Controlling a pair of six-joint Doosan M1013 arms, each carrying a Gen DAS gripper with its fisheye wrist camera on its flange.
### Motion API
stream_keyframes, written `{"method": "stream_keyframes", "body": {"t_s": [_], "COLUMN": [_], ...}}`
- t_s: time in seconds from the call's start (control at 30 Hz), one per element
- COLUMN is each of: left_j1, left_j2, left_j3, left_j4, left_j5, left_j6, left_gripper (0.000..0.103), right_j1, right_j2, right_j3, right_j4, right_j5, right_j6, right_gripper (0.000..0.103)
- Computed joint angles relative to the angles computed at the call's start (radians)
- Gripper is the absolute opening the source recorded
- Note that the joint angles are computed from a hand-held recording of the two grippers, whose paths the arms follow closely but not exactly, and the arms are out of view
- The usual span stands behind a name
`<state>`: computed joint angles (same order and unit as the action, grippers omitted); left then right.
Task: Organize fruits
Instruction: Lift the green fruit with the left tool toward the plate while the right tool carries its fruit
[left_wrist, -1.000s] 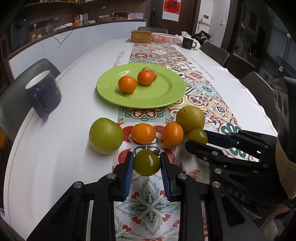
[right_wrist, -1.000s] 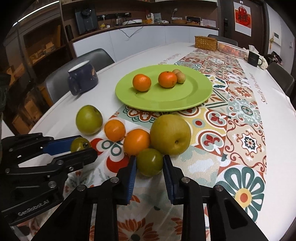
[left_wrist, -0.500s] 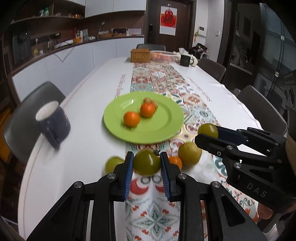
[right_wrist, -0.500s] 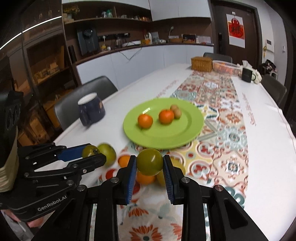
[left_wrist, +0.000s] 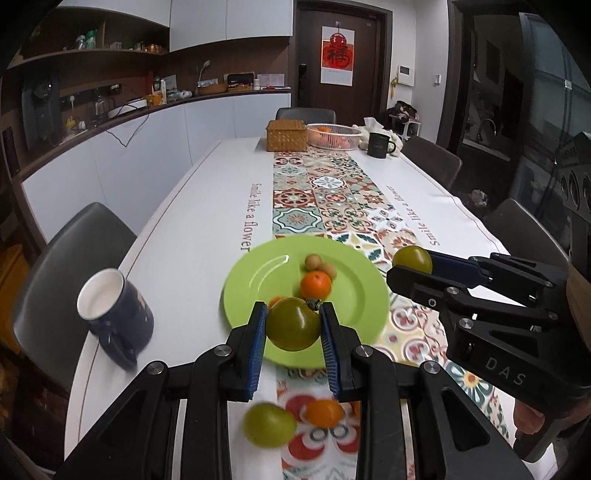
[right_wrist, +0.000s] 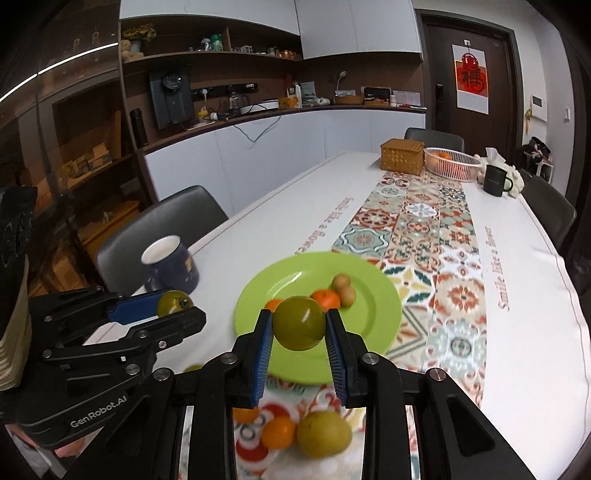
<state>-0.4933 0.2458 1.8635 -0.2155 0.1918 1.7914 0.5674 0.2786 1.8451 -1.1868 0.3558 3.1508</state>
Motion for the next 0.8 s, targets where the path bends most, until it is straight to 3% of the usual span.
{"method": "stream_keyframes", "body": {"t_s": [0.47,0.8], "left_j1": [0.042,0.059], "left_j2": [0.128,0.22], "left_j3": [-0.169,-0.256], "left_j4": [-0.135,-0.134], "left_j5": [0.142,0.242], "left_j6": [0.148,0.156], "left_gripper": [0.029,0.029], "right_j1": [-0.09,-0.118], "right_j2": [0.106,0.177], "right_j3": [-0.159,-0.219], "right_j4": [0.56,0.711], "right_j5": [-0.022,0.012], "right_j6": [-0.585,-0.743], "right_gripper": [0.03,0.03]}}
